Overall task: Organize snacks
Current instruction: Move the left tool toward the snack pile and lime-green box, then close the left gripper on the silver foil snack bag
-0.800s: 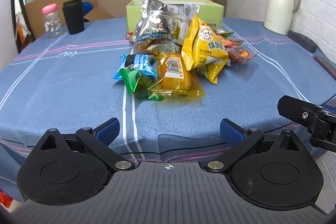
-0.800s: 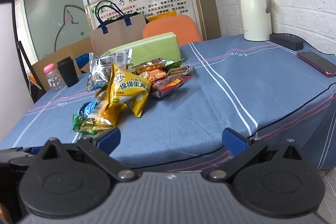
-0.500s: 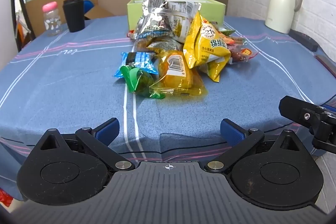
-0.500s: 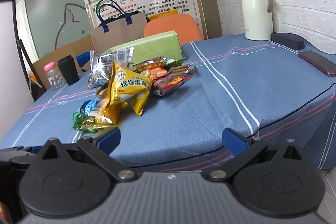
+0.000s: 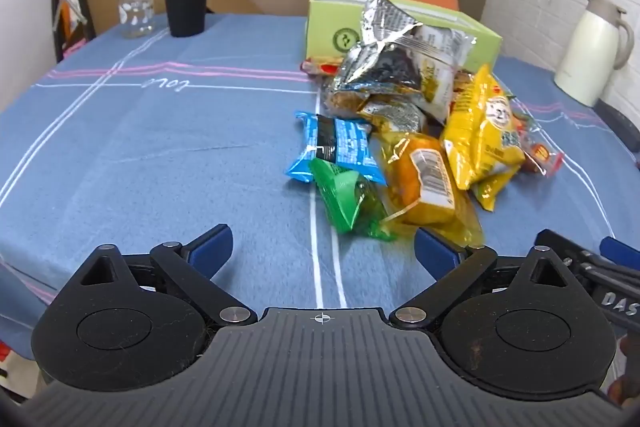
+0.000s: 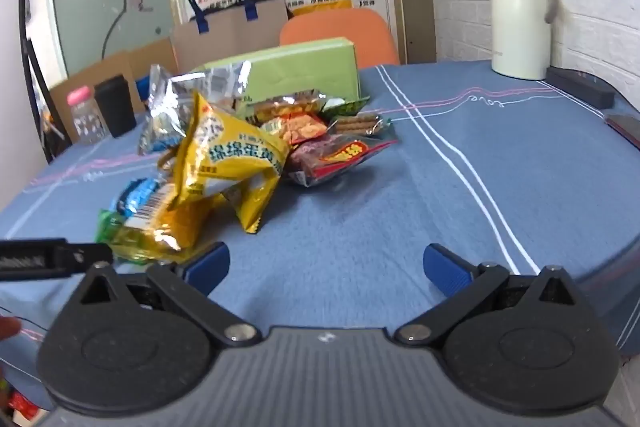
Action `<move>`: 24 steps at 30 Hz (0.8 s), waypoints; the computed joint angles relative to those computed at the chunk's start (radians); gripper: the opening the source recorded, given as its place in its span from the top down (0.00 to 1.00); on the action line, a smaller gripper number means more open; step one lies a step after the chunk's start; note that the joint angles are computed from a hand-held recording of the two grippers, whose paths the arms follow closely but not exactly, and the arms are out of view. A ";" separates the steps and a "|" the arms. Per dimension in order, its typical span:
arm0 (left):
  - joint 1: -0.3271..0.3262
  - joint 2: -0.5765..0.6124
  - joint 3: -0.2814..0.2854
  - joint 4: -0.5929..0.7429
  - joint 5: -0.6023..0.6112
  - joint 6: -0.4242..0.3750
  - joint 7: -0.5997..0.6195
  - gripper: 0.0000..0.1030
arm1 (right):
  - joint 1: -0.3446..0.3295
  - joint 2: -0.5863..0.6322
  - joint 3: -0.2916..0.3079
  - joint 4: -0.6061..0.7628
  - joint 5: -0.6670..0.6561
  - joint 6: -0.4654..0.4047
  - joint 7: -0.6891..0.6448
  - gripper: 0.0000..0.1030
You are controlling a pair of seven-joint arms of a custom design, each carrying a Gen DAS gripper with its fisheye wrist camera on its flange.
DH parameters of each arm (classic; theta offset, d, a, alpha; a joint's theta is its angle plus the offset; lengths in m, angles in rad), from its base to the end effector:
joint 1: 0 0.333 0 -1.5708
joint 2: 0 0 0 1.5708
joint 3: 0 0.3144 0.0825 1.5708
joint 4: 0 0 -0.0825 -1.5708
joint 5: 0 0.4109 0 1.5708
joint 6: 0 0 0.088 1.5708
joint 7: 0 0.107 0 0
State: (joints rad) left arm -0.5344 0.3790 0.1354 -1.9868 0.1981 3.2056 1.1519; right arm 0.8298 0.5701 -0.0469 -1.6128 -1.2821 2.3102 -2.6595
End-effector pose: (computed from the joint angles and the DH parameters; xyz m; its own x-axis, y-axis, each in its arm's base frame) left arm 0.6132 -0.2868 0.3530 -0.2647 -0.9565 0.1229 -0.6710 0.0912 -0.7358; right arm 0.5290 0.5061 0.3020 -0.3103 -0.9435 -0.1160 -0.4871 0.2626 -0.8330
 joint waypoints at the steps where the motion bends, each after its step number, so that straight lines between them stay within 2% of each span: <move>1: 0.055 0.007 -0.059 0.017 -0.011 -0.015 0.019 0.18 | -0.009 0.010 0.001 0.012 0.006 0.015 -0.013 0.00; 3: 0.154 0.026 -0.167 0.053 -0.033 -0.039 0.061 0.18 | -0.030 0.023 0.001 0.025 0.021 0.065 -0.034 0.00; 5: 0.209 0.039 -0.231 0.083 -0.049 -0.058 0.095 0.18 | -0.031 0.039 -0.007 0.044 0.037 0.074 -0.059 0.00; 7: 0.287 0.056 -0.320 0.112 -0.075 -0.070 0.154 0.18 | -0.028 0.042 -0.022 0.046 0.036 0.090 -0.056 0.00; 10: 0.365 0.088 -0.412 0.170 -0.117 -0.100 0.239 0.17 | -0.018 0.016 -0.051 -0.002 -0.033 0.145 0.043 0.00; 13: 0.422 0.125 -0.482 0.238 -0.173 -0.138 0.320 0.17 | -0.074 -0.023 -0.021 -0.042 -0.028 0.242 -0.026 0.00; 14: 0.450 0.139 -0.515 0.259 -0.197 -0.145 0.356 0.17 | -0.067 -0.043 -0.043 -0.059 -0.080 0.293 0.030 0.00; 15: 0.473 0.157 -0.545 0.286 -0.219 -0.150 0.390 0.17 | -0.059 -0.065 -0.069 -0.073 -0.192 0.346 0.131 0.00; 17: 0.485 0.198 -0.570 0.351 -0.250 -0.148 0.436 0.15 | -0.073 -0.083 -0.077 -0.051 -0.320 0.376 0.193 0.00; 19: 0.456 0.241 -0.547 0.430 -0.262 -0.155 0.457 0.14 | -0.102 -0.058 -0.073 0.022 -0.398 0.403 0.164 0.00; 22: 0.417 0.307 -0.516 0.548 -0.268 -0.188 0.484 0.15 | -0.184 0.050 -0.037 0.188 -0.339 0.504 -0.020 0.00; 24: 0.428 0.351 -0.540 0.614 -0.284 -0.218 0.531 0.16 | -0.226 0.134 -0.014 0.294 -0.205 0.561 -0.217 0.00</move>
